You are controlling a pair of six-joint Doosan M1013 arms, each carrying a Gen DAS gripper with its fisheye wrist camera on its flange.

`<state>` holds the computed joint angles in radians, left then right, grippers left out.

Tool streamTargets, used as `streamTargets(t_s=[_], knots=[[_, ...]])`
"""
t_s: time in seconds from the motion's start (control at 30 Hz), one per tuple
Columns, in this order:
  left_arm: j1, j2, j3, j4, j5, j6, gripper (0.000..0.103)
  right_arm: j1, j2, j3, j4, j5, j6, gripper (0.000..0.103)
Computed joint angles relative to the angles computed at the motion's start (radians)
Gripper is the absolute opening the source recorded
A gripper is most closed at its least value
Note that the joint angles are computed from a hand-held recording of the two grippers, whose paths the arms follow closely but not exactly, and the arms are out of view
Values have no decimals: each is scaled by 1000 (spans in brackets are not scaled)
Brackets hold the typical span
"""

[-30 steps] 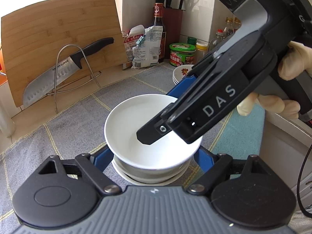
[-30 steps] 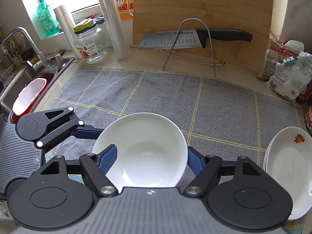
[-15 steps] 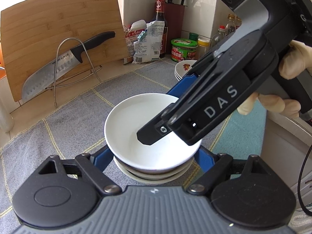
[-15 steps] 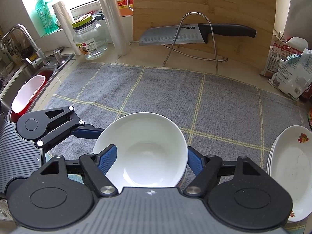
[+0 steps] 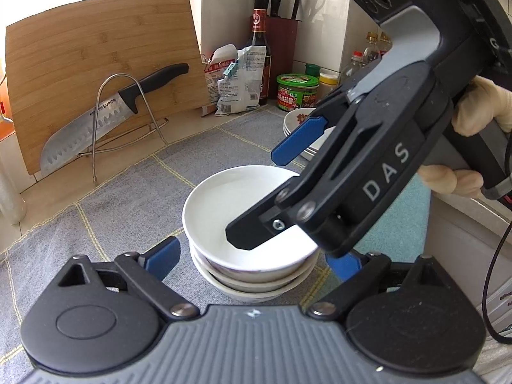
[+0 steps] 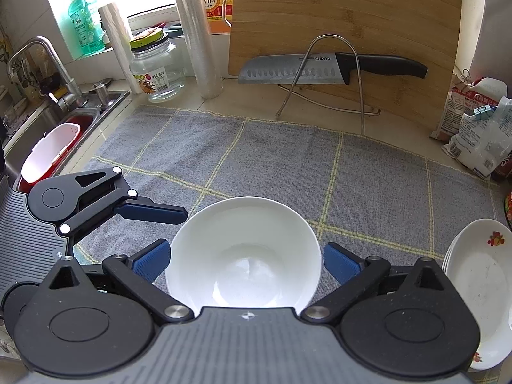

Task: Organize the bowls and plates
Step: 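Lower the pink-flower bowl into the nested bowls with the right tool, then open the right tool and pull it back from the bowls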

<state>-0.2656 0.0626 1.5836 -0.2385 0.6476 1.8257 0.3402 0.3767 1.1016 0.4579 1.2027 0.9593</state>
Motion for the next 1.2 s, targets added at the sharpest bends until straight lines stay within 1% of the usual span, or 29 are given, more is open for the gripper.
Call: streamTargets(t_s=[0.2, 0.47, 0.57, 0.67, 0.77, 0.83, 0.9, 0.93, 1.0, 1.1, 1.2], knots=[[15, -16, 15, -29, 14, 38, 97, 4, -30, 37, -4, -45, 10, 103], [32, -23, 37, -70, 59, 92, 98, -1, -107, 144, 5, -155, 40, 103], [31, -21, 43, -55, 68, 83, 98, -11, -138, 190, 17, -184, 36, 103], [21, -16, 47, -12, 70, 35, 98, -27, -158, 224, 39, -189, 10, 103], [6, -6, 46, 49, 80, -37, 98, -41, -159, 245, 51, -186, -17, 103], [-5, 1, 49, 89, 83, -85, 98, -43, -155, 261, 26, -207, -25, 103], [-23, 14, 46, 169, 96, -187, 98, -43, -146, 277, -15, -235, -36, 103], [-27, 18, 44, 182, 105, -222, 97, -46, -138, 281, -29, -237, -44, 103], [-35, 21, 45, 197, 109, -260, 97, -60, -116, 274, -19, -207, -71, 103], [-58, 29, 40, 283, 123, -346, 97, -72, -92, 264, -2, -184, -132, 103], [-73, 38, 29, 330, 136, -407, 98, -76, -77, 261, 12, -188, -222, 103]])
